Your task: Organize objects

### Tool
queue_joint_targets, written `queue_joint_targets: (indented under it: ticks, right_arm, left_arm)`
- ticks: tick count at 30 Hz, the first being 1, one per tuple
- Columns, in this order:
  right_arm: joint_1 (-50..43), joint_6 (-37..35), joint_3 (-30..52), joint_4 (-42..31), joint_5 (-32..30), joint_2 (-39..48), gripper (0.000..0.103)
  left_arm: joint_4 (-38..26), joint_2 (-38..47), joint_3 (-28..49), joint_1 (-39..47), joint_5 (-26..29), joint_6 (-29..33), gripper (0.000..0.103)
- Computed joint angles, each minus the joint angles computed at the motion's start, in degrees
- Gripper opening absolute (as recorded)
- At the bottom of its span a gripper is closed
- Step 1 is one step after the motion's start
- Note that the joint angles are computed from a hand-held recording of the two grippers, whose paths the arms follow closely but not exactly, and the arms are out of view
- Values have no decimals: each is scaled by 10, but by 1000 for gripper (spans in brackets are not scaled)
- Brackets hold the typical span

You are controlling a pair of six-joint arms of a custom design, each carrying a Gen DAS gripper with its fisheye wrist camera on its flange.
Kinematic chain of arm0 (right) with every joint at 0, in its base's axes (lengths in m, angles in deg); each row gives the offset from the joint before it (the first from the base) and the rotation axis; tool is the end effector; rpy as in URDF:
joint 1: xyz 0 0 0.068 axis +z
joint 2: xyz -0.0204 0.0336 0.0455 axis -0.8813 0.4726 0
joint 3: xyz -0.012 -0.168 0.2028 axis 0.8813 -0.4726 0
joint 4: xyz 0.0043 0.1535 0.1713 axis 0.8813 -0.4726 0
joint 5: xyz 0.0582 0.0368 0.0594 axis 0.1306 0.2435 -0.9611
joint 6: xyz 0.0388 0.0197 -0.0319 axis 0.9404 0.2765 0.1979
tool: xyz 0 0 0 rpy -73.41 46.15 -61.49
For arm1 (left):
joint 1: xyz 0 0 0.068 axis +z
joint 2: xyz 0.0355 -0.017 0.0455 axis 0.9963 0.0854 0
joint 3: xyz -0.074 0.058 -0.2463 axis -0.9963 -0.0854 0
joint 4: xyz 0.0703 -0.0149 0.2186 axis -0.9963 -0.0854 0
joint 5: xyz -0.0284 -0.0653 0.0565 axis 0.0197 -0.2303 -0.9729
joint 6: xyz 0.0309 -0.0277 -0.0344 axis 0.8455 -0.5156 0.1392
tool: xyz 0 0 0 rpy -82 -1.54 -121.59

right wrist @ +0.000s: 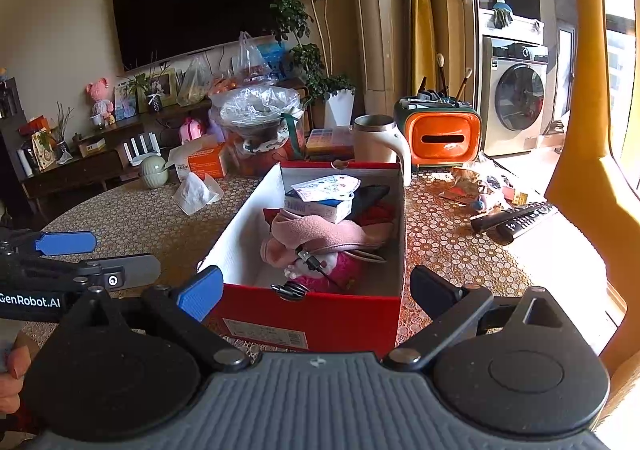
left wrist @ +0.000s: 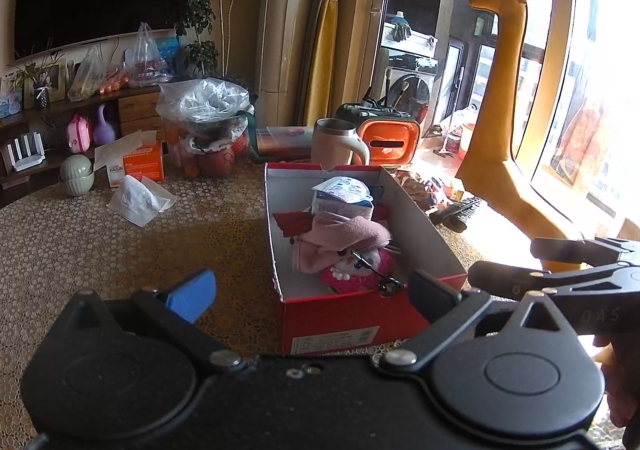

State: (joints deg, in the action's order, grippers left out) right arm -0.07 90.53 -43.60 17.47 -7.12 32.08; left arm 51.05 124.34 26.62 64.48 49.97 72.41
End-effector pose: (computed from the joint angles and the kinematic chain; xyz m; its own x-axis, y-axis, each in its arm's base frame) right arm 0.1485 0.2304 0.2076 -0.5472 -0.0154 -0.8369 -0.2043 0.9721 0.1157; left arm 0.1487 -0.0539 0.1952 -0.5538 0.0524 -0.8310 0.2322 0.9681 -0.0937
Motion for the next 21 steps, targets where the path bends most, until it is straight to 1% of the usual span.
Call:
queue_joint_targets:
  ticks: [9, 13, 16, 21]
  right_arm:
    - [4, 5, 10, -9, 13, 1, 101]
    - [5, 3, 11, -7, 15, -1, 101]
    - [10, -3, 9, 3, 26, -2, 101]
    - [11, -3, 12, 1, 29, 0, 101]
  left_arm:
    - [0, -9, 1, 2, 2, -6, 102]
    - [8, -22, -4, -1, -6, -4, 102]
    - [17, -33, -10, -13, -26, 2, 102]
    - [19, -34, -12, -15, -30, -1, 102]
